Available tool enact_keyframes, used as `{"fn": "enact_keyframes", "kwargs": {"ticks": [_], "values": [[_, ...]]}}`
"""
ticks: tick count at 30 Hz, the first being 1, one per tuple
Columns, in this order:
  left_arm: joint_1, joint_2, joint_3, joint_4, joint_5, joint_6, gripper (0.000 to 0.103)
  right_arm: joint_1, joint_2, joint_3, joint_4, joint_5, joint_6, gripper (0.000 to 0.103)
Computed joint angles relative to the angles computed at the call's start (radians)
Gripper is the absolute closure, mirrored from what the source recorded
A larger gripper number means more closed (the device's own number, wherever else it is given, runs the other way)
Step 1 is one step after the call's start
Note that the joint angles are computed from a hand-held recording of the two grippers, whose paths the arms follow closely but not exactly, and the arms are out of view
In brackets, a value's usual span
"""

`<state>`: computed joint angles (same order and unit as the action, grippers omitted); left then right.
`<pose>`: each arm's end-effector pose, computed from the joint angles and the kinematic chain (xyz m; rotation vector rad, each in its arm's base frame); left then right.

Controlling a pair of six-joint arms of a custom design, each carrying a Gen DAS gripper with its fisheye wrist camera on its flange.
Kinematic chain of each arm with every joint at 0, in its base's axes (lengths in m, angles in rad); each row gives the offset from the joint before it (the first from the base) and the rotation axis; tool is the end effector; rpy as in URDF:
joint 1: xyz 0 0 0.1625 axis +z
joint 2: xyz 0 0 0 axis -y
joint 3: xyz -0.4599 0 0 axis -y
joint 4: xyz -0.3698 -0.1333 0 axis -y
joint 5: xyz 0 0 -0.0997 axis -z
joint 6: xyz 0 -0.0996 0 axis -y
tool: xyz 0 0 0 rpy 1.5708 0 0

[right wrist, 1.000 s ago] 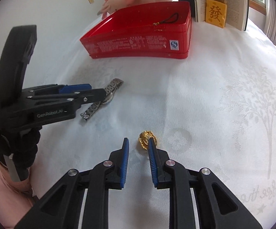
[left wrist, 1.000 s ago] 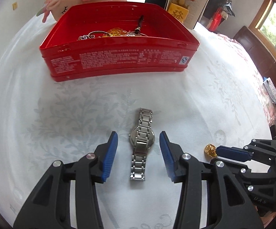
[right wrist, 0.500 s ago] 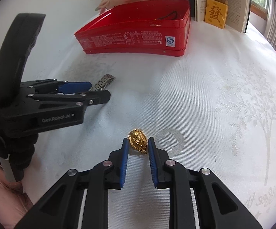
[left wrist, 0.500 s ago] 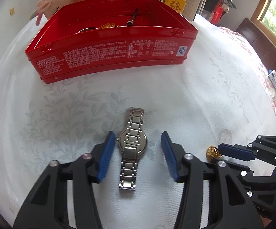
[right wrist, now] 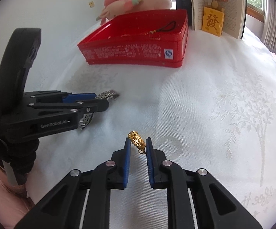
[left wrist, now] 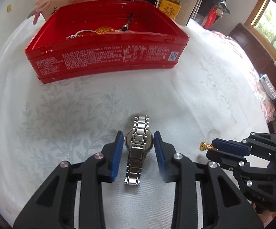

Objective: Organize jewelry
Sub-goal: 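Grasp the silver watch with left tool while right tool grasps gold pendant, then carry watch and gold pendant into the red box and open both tools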

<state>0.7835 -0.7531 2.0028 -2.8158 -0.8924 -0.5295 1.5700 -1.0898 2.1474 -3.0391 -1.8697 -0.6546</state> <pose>-0.2526 -0.5280 0.0481 0.3297 2.5270 -0.5454 0.1036 -0.5238 0.2006 0.7874 -2.5860 0.4019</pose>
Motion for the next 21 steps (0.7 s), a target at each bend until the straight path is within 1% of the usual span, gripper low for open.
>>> {"fn": "enact_keyframes", "kwargs": {"ticks": [6,11,16,21], "values": [[-0.02,-0.042,0.049,-0.062,0.004,0.011,0.072,0.003,-0.02,0.0,0.007,0.031,0.002,0.088],[-0.038,-0.057,0.059,-0.095,0.014,0.02,0.072,0.013,-0.029,-0.017,0.013,0.05,0.01,0.088],[-0.062,-0.089,0.07,-0.113,0.035,0.032,0.072,0.041,-0.031,-0.045,0.015,0.065,0.013,0.088],[-0.073,-0.117,0.054,-0.111,0.058,0.057,0.072,0.075,-0.022,-0.089,0.029,0.072,0.023,0.088]]}}
